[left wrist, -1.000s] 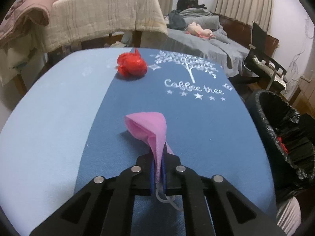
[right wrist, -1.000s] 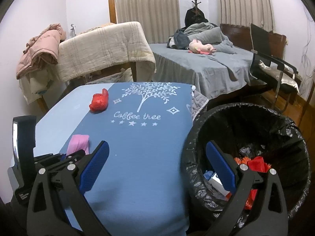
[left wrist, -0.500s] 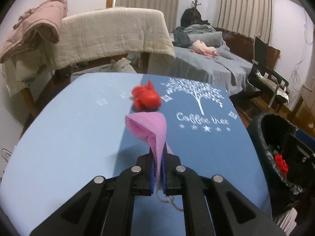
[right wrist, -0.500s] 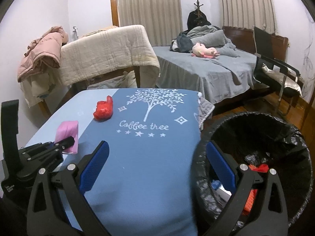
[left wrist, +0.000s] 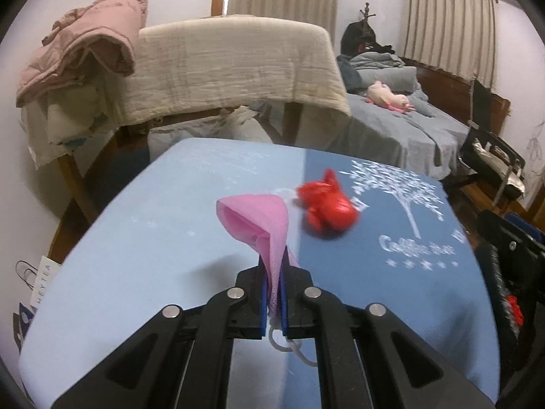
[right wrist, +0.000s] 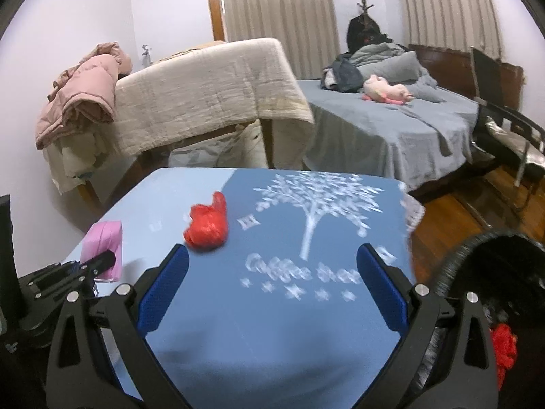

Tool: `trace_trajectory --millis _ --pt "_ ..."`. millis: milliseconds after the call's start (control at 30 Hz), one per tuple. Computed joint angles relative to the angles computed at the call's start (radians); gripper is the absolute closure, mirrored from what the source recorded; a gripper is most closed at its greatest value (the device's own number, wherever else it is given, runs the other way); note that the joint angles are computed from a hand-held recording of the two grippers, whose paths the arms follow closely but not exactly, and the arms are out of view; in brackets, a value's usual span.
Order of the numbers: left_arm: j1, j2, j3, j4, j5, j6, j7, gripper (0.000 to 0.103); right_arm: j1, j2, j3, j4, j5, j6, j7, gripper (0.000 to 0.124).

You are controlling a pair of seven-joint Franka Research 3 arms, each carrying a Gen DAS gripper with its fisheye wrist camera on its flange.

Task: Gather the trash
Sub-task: 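Grasp the red balloon bag with the right tool while the left holds the pink sock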

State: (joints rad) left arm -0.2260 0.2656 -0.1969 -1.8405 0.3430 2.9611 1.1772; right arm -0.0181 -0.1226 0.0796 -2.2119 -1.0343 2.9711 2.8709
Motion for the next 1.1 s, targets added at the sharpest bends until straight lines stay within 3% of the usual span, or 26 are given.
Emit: trace_trajectory --millis 433,800,833,900,967,1033,1100 --pt "0.033 0.187 0.013 0.243 -0.023 -0.07 0.075 0.097 0.138 0.346 -0.07 0.325 0.29 -0.026 -0.322 0.028" --pt "0.041 0.24 0.018 0.306 -0.056 -0.094 0.102 0.097 0.18 0.488 -0.08 0.472 0.583 -0.102 -0.57 0.028" --pt "0.042 0.243 0.016 0.31 -0.06 -0.097 0.104 0.097 0.18 0.496 -0.077 0.482 0.613 -0.109 -0.596 0.03" --pt "0.042 0.245 0.016 0.312 -0.064 -0.097 0.104 0.097 0.168 0.51 -0.059 0.5 0.685 -0.127 -0.666 0.048" --pt "0.043 0.246 0.015 0.315 -0.068 -0.099 0.107 0.097 0.16 0.523 -0.042 0.518 0.752 -0.148 -0.734 0.055" --pt "0.044 0.245 0.015 0.314 -0.07 -0.098 0.107 0.097 0.16 0.525 -0.037 0.518 0.806 -0.149 -0.782 0.073" --pt "0.043 0.243 0.016 0.313 -0.07 -0.096 0.108 0.097 0.164 0.523 -0.039 0.514 0.85 -0.151 -0.826 0.077"
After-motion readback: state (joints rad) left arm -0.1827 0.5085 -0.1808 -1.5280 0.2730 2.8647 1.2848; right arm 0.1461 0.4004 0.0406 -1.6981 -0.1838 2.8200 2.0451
